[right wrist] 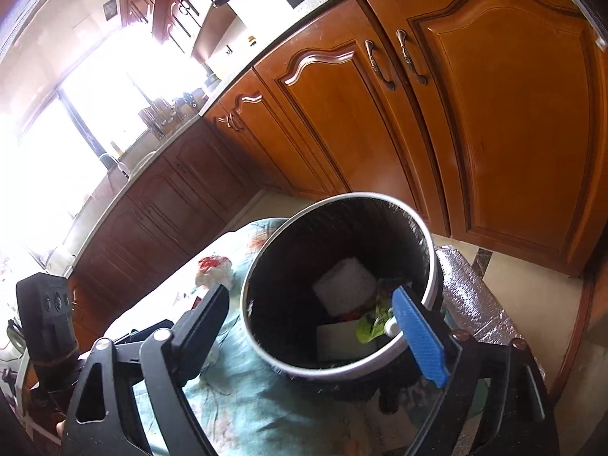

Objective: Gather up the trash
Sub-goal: 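Move both open grippers back to the red chip bag and blue wrapper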

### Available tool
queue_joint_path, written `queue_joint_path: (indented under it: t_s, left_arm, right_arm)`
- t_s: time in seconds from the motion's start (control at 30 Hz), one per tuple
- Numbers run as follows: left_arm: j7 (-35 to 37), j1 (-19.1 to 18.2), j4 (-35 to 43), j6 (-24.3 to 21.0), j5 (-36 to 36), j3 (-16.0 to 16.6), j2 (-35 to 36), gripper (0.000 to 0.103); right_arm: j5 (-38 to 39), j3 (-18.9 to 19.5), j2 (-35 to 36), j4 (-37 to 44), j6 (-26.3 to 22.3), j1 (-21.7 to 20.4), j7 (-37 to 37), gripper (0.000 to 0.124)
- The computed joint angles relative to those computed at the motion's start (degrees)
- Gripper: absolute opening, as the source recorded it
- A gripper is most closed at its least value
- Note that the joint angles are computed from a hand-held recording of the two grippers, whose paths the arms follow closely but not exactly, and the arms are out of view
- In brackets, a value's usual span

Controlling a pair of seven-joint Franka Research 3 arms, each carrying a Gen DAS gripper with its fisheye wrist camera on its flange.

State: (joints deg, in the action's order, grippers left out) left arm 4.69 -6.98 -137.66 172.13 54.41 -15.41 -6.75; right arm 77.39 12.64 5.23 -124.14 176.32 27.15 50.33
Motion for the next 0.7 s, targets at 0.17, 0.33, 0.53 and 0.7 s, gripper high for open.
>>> queue_joint_path:
  t_s: [0.17, 0.33, 0.53, 0.7]
  left_arm:
    - [-6.7, 1.8, -7.9, 0.1, 1.8, -2.0, -7.9, 0.076]
    - [-7.1, 2.9, -16.1, 0.5, -3.2, -3.8, -16.9, 0.076]
    - [-4.3, 0.2, -24.4, -2.1, -12.7, -2.5, -26.8, 0.076]
    - [-1.6, -2.1, -29.6, -5.0, -19.0, -1.2, -34.1, 0.076]
  right_arm:
    - [4.1, 1.3, -1.7, -2.1, 0.9, 2.1, -3.1, 0.093]
    - [6.4, 1.9, -2.9, -3.3, 1.6, 5.0, -4.9, 0.093]
    - [5.1, 2.7, -2.3, -3.4, 2.0, 7.9, -3.5, 0.094]
    - [3.7, 3.8, -1.1, -2.9, 1.4, 9.4, -1.8, 0.094]
